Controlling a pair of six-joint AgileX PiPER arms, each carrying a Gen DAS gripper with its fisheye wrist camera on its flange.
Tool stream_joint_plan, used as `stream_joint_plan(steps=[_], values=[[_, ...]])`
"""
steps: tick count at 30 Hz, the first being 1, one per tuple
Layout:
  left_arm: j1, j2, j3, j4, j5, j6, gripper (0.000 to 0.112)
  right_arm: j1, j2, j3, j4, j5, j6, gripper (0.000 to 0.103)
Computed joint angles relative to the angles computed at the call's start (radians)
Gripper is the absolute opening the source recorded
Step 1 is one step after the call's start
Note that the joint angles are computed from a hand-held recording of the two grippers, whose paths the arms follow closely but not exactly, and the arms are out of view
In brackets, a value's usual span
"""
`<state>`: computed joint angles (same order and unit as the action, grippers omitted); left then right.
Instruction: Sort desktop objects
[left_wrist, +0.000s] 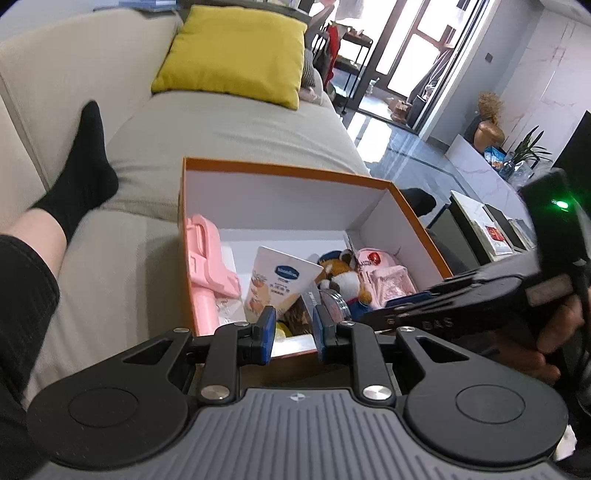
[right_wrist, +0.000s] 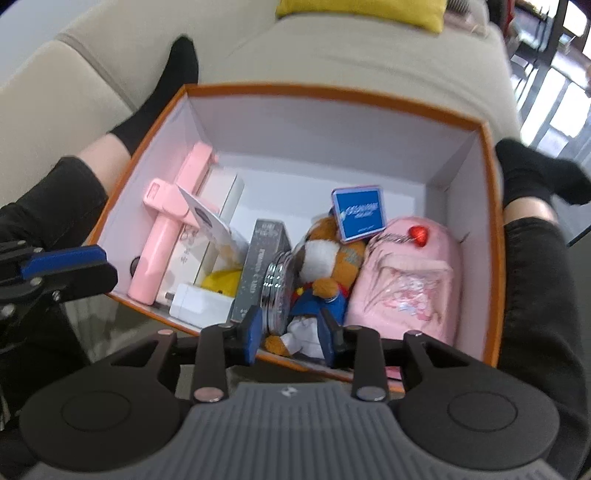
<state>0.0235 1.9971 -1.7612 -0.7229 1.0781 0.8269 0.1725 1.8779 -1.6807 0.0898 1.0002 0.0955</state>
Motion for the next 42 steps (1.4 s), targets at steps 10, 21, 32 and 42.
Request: stream_joint_plan(steps=[10,21,32,42], values=[[-0.002,-0.08,0.149,-0.087,-0.192,0.163,0.046,0.147,-0.287,0.438,-0.377,-0.449,0.414,0.042],[-0.028,-0.106,0.289,-0.187,-0.334,0.34,0.071,0.217,-0.336,0.608,-0.798,-0.584,0.948,0.046],[-0.03,-0.089,0.355,-0.281,-0.396,0.475,0.088,0.266,-0.324,0.709,-1.241,-0.601,1.441,0.056],[-0.061,-0.093,0.408,-0.347,-0.489,0.568,0.088,0.31,-0.272,0.735,-1.501,-0.479,1.695,0.068]])
